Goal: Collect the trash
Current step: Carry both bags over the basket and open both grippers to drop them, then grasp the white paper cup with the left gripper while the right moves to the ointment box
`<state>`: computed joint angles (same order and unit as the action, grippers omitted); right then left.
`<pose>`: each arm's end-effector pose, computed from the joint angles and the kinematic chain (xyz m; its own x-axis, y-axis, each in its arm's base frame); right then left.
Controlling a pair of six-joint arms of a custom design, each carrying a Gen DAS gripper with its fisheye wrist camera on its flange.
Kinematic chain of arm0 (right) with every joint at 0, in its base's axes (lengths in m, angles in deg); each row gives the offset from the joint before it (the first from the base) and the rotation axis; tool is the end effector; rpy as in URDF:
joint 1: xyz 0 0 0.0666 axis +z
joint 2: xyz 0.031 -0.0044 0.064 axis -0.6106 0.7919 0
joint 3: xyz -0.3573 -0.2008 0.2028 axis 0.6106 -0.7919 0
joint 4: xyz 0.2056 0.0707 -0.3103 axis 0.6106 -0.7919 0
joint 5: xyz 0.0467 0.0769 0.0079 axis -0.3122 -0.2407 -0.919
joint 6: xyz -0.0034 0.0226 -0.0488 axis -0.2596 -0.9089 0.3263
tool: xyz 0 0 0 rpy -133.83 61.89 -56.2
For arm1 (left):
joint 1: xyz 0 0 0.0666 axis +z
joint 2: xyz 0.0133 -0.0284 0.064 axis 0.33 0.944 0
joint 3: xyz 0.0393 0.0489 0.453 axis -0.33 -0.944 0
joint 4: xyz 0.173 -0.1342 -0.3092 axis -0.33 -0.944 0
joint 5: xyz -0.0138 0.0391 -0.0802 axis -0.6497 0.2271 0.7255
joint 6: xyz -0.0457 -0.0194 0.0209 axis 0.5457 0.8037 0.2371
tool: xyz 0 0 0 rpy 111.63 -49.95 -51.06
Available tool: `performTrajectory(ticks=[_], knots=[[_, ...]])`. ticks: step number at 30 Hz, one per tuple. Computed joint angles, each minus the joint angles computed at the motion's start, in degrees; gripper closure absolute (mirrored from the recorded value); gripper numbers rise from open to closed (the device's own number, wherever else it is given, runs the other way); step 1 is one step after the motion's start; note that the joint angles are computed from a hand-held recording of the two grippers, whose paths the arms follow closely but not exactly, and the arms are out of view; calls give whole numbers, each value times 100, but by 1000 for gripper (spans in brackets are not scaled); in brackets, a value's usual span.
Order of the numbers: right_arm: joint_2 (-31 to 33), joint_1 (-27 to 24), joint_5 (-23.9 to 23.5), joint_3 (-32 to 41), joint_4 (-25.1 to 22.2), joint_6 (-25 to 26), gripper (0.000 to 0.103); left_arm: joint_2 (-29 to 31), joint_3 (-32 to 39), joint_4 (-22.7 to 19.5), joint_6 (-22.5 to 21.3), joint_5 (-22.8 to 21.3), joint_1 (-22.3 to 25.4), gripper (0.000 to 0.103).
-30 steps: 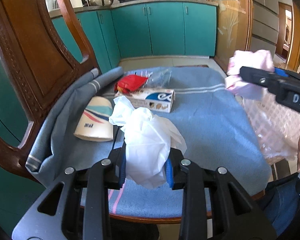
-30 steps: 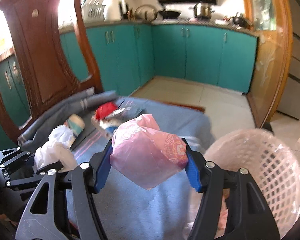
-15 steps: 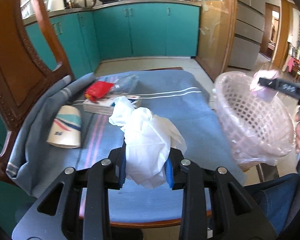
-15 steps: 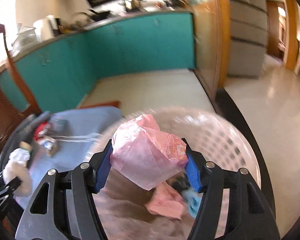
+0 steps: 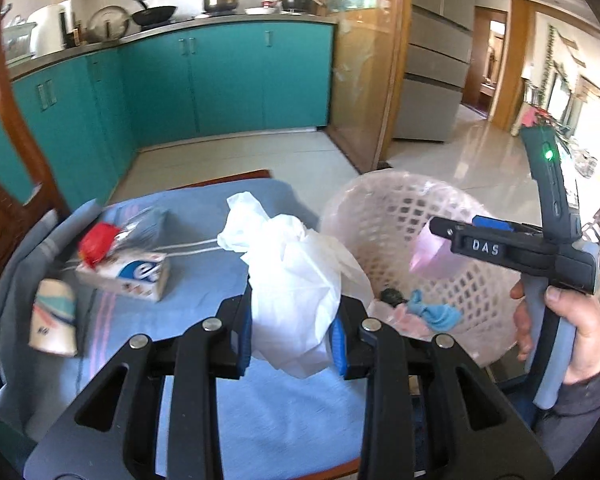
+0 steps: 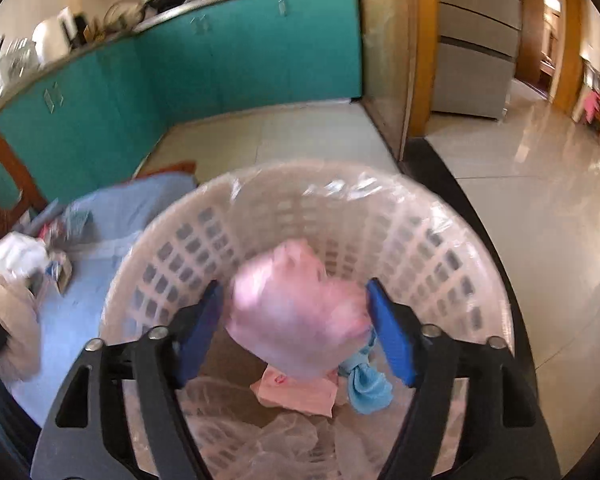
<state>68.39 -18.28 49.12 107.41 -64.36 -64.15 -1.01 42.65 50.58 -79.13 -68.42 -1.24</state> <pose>0.4637 0.1527 0.3896 -0.6936 0.2612 -0.6713 0.2106 0.9648 0.1577 0.4487 -0.1693 0.4297 -0.6335 0.2265 -0.7398 0.3614 0.9321 -0.0241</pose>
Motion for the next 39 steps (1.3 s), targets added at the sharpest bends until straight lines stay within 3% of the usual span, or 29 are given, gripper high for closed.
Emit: performTrajectory(ticks=[5, 9, 12, 14, 17, 18, 23, 29, 32, 39], knots=[[-381, -281, -192, -433, 823, -733, 24, 267, 280, -48, 13, 164, -219, 71], [-688, -471, 163, -796, 1319, -1565, 23, 505, 490, -69, -108, 454, -451, 70], [-849, -634, 154, -1032, 1633, -2054, 22, 698, 573, -92, -291, 700, -610, 56], [-866, -709, 109, -1067, 1608, -2187, 22, 745, 541, -51, -343, 627, -696, 36], [-777, -756, -65, -1016, 1507, -2224, 22, 650, 344, 189, -386, 339, -711, 32], [-763, -745, -90, -1006, 1508, -2206, 22, 572, 234, 334, -362, 58, -669, 31], [-689, -623, -75, -918, 1559, -1978, 22, 276, -169, 829, -446, -1078, -29, 26], [-531, -446, -222, -729, 1557, -1732, 22, 702, 271, 230, -813, -2147, 1291, 21], [-460, -358, -225, -628, 1537, -1631, 22, 961, 563, -299, -993, -1981, 1707, 18], [-240, -185, -316, -384, 1490, -1481, 22, 1465, 831, -756, -1431, -1892, 1933, 17]])
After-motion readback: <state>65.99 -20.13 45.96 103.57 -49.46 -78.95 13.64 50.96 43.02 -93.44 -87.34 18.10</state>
